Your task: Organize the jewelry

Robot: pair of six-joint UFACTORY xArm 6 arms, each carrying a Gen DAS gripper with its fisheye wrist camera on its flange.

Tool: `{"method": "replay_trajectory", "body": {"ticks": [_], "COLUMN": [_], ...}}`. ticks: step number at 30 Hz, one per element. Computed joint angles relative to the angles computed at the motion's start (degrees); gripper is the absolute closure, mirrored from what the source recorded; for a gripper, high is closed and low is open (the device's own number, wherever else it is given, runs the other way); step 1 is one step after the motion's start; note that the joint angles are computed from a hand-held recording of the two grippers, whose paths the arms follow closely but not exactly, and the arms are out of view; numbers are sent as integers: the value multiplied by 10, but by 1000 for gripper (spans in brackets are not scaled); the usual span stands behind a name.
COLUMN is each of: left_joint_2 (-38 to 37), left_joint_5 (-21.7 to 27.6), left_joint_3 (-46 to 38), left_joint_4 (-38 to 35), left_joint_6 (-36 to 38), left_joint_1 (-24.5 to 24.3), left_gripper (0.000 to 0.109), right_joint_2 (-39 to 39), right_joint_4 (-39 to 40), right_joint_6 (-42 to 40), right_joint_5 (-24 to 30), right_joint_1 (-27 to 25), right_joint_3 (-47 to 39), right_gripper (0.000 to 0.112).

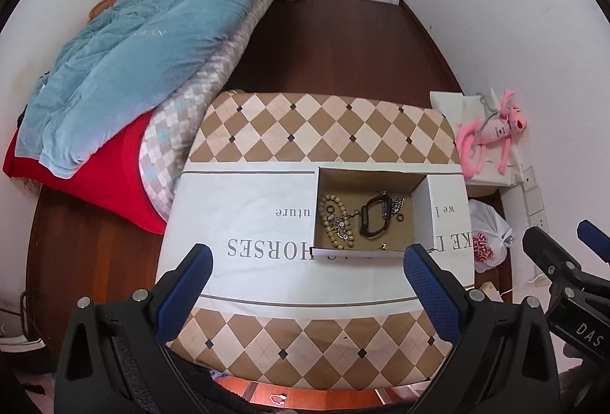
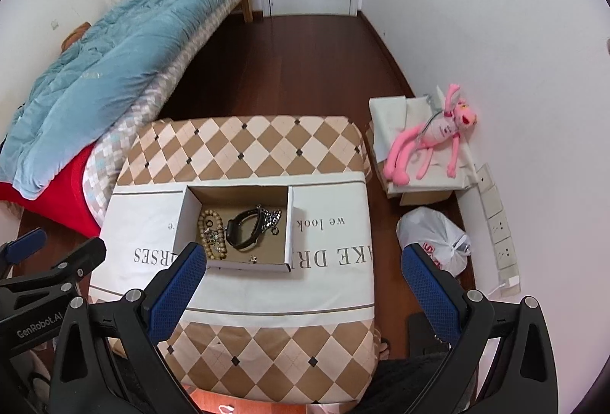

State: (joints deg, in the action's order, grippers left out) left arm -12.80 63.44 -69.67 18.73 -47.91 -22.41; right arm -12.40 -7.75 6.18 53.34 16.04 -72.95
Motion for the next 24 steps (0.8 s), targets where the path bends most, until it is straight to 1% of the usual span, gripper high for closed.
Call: {"method": "replay_trajectory", "body": {"ticks": [6, 11, 17, 24], "left_joint_2": [33, 44, 43, 39], "left_joint_5": [3, 8, 5, 0], "left_joint_3": [-18, -25, -22, -15], "left_joint_4": [-32, -36, -40, -42], "left_joint_6": [28, 34, 38, 43], "left_joint_1": [17, 18, 20, 20], "left_gripper": [6, 6, 6, 6], "right_joint_2": [44, 67, 76, 76], "right_joint_4": [-1, -10, -11, -11], "right_joint_6": [-8, -16, -24, -27], "right_joint_5": [25, 43, 58, 59], "right_joint_1": [-4, -1, -1, -2], "right_joint_3": [-37, -57, -64, -64], "right_gripper": [9, 9, 9, 9]}}
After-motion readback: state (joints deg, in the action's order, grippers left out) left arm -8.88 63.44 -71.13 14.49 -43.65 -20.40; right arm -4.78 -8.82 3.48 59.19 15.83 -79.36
